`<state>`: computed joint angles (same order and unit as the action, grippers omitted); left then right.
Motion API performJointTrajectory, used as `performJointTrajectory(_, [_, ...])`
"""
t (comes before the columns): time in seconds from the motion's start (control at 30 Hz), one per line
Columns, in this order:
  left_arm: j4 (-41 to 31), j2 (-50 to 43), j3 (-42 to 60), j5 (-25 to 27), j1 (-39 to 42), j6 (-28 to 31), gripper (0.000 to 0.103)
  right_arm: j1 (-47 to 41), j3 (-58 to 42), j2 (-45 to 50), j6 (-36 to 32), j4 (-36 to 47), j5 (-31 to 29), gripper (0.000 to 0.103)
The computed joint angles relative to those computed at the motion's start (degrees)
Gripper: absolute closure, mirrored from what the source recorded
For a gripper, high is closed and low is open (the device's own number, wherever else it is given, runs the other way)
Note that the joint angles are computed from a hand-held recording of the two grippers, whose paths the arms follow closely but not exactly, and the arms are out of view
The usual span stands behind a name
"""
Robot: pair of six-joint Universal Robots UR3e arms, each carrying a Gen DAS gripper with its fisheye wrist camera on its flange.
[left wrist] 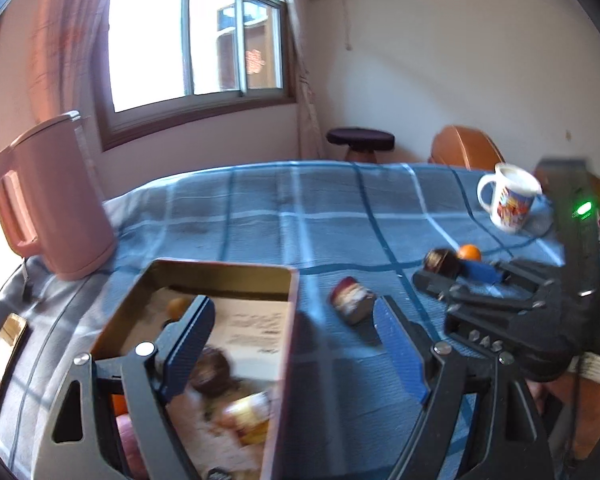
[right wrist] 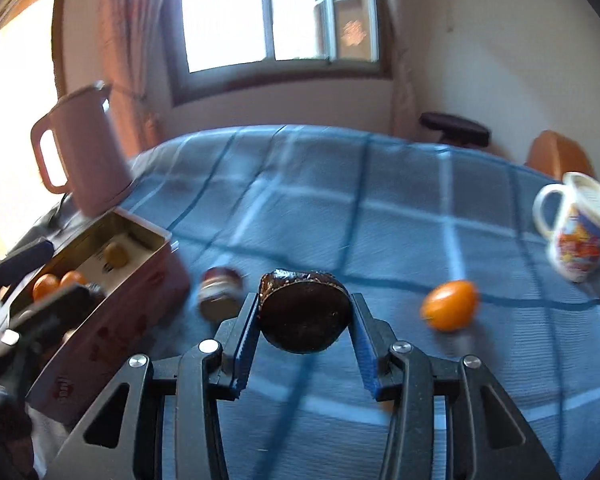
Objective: Organize fruits
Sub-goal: 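Grasp the brown jar with right tool while left tool moves toward the red-and-white can, then close left tool around the red-and-white can while right tool holds the brown jar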
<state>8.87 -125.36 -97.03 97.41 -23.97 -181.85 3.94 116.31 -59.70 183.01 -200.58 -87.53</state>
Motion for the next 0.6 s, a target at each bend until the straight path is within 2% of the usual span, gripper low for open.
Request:
performJointTrajectory(0.07, [-5.3, -3.2, 6.5, 0.7, -1.5, 0.1, 0.023, -1.9, 2.3, -1.1, 0.2, -2.1, 0.4, 0.058])
performJointTrajectory(0.2, [-16.9, -9.1, 19.7, 1.0, -3.6, 1.1, 0.039, -5.6, 6.6, -2.5, 0.9, -7.0, 3.0, 0.058])
performJointTrajectory(0.27, [-22.3, -12.3, 26.2, 0.7, -4.5, 1.8, 0.043, -7.0, 8.1, -3.0, 1.3, -8.8, 4.9, 0.058])
performJointTrajectory(0.37, [-28.2, -16.6, 34.3, 1.7, -5.3, 2.2, 0.044, -7.1, 8.6, -3.0, 0.9, -9.9, 5.1, 0.057])
performJointTrajectory(0.47, [-33.6, -19.5, 39.7, 0.2, -4.4, 0.9, 0.044, -6.9, 8.8, -2.8, 0.6, -10.9, 4.9, 0.057])
performJointTrajectory(0.6, [-35.0, -21.2, 41.9, 0.9, -4.8, 0.6, 0.044, -7.3, 9.4, -2.9, 0.6, -11.4, 5.4, 0.057])
